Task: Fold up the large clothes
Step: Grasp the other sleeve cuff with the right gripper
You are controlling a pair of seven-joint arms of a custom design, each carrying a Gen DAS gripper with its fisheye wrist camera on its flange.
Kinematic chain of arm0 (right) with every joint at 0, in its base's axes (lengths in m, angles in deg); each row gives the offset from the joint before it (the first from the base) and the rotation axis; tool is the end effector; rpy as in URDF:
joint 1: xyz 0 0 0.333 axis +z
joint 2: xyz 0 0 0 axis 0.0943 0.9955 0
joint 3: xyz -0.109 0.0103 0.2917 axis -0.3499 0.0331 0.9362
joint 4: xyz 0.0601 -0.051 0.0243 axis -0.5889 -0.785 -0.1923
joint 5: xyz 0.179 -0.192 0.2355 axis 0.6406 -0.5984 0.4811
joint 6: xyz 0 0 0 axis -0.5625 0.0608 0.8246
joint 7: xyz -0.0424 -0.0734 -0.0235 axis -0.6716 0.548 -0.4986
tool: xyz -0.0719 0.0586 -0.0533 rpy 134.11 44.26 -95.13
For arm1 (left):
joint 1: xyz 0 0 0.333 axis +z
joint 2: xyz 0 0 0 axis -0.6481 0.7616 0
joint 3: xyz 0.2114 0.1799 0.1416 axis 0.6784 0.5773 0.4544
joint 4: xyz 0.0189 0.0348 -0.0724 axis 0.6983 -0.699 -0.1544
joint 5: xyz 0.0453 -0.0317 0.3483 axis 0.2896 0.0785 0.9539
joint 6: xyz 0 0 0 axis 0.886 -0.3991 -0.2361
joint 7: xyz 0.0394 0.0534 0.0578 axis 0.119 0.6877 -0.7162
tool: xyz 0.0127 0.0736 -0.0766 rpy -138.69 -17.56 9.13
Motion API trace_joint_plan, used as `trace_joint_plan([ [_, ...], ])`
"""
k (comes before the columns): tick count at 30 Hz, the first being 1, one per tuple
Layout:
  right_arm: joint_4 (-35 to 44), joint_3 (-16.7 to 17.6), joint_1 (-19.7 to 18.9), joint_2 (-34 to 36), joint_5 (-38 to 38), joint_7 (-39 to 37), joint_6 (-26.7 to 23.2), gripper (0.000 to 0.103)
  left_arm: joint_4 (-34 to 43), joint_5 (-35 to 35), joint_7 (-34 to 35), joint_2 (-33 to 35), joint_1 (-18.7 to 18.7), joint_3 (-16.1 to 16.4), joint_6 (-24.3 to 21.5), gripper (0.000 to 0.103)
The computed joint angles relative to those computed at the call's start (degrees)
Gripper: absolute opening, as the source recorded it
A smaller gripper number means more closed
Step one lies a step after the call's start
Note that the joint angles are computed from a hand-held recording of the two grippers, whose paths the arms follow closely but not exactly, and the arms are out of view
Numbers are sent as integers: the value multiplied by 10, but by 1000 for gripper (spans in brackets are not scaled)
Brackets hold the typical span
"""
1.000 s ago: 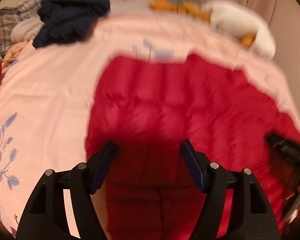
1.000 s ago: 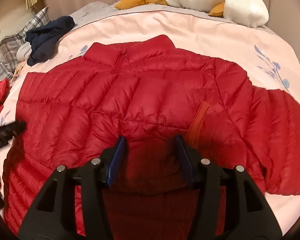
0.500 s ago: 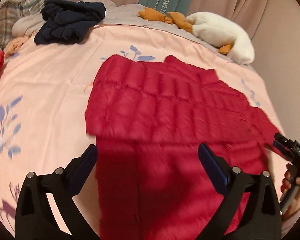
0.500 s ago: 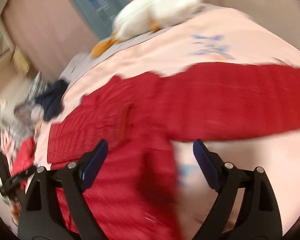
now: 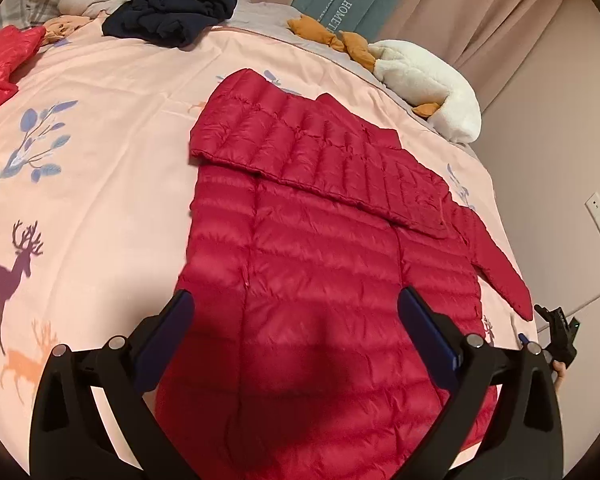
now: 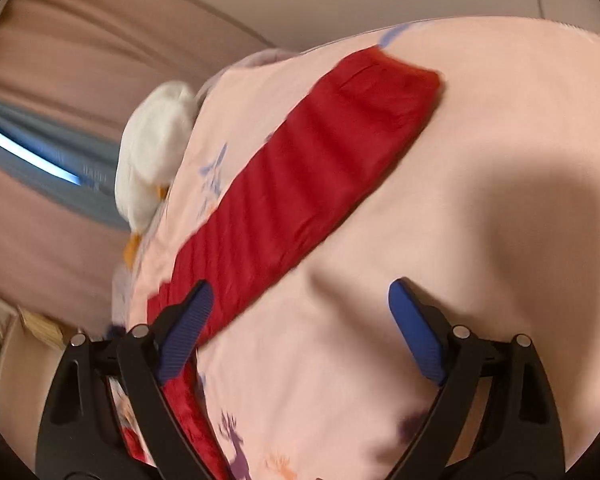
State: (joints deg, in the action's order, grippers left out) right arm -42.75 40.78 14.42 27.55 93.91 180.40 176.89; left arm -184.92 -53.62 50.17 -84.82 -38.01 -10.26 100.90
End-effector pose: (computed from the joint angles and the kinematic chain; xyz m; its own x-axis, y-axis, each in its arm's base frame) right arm 0.5599 0.1461 0.4912 -0.4173 -0.5389 -0.7317 -0.4986 0.8090 -0.3115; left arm 0.4380 0.0338 0.5467 0.2048 -0.8730 0.4426 -0.7181 -0.4413 -0.5381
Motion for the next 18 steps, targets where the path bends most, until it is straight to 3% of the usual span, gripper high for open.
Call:
trace_joint_plan([
  [4,31,-15,-2,30,-14,10,13,89,4,19,-16,-7,3,-12,-10,102],
  [5,43,-31,9,42,-28,30,15,88,7,28,-23,-7,5,-16,-11,102],
  [8,62,-121,74,62,-90,120,20,79,10,36,-36,-8,2,-22,-6,102],
  [11,69,-204,135,75,-134,198,21,60,17,36,-44,-3,-5,-22,-7,102],
  [12,75,-235,159,81,-151,225,11,48,19,37,-46,-1,-6,-23,-8,102],
  [13,74,-246,166,80,-164,238,3,34,21,38,-48,1,-8,-23,-7,102],
  [15,67,-256,168,75,-188,255,-11,22,24,37,-49,6,-11,-22,-8,102],
  [18,73,-271,176,73,-230,284,-28,12,28,23,-44,14,-20,-17,-7,102],
])
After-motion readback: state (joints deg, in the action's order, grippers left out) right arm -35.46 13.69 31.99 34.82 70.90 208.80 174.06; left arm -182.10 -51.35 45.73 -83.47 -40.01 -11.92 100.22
